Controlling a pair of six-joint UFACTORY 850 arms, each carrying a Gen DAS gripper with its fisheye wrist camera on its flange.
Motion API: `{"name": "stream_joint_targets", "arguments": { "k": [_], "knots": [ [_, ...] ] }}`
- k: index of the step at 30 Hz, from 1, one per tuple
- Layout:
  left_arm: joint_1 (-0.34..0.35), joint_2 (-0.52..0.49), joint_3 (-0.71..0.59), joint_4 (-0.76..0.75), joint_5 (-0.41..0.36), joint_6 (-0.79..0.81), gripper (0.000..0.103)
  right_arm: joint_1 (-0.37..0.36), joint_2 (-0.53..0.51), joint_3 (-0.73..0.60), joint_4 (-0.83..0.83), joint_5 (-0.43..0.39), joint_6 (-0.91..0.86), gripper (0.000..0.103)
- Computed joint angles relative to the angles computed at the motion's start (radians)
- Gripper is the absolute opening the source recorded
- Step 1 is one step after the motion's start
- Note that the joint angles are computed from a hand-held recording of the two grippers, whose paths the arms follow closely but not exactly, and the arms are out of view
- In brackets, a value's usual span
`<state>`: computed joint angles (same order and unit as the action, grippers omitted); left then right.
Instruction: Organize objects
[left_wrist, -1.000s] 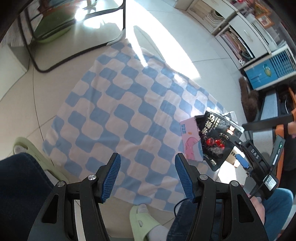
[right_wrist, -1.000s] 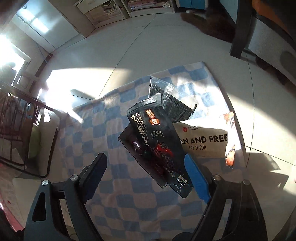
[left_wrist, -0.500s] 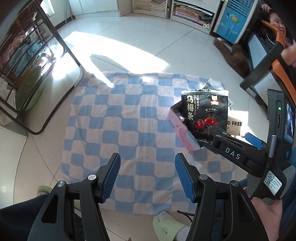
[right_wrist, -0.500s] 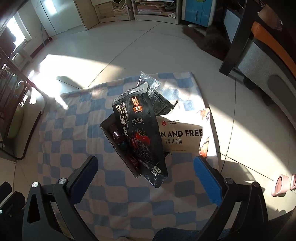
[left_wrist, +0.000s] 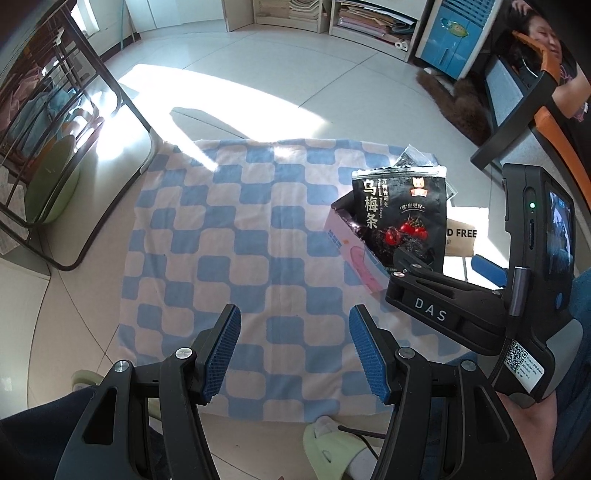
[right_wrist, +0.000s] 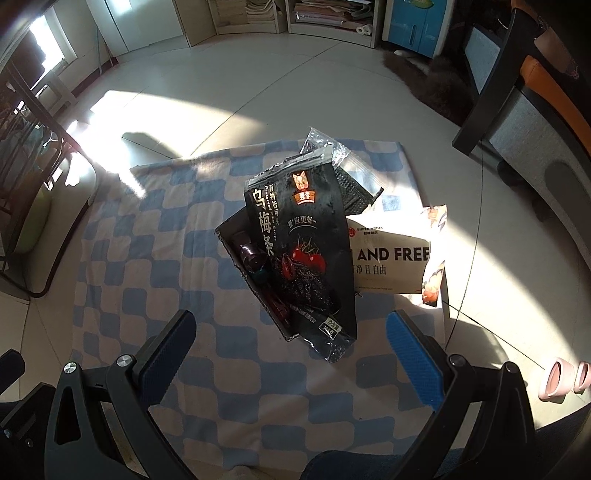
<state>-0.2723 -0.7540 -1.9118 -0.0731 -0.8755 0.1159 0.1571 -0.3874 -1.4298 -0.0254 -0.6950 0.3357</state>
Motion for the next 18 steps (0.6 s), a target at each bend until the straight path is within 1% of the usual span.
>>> {"name": "stream_joint_targets", "arguments": {
  "k": [8, 18],
  "knots": [
    [-0.007, 0.031, 0.050, 0.026, 0.057, 0.013, 0.060, 0.009, -0.005, 0.005, 0.014, -0.003, -0.024, 0.102],
    [0.003, 0.035, 0.051, -0.006, 0.053, 0.027, 0.060, 0.015, -0.005, 0.011, -0.009, 0.000, -0.002, 0.102]
  ]
}}
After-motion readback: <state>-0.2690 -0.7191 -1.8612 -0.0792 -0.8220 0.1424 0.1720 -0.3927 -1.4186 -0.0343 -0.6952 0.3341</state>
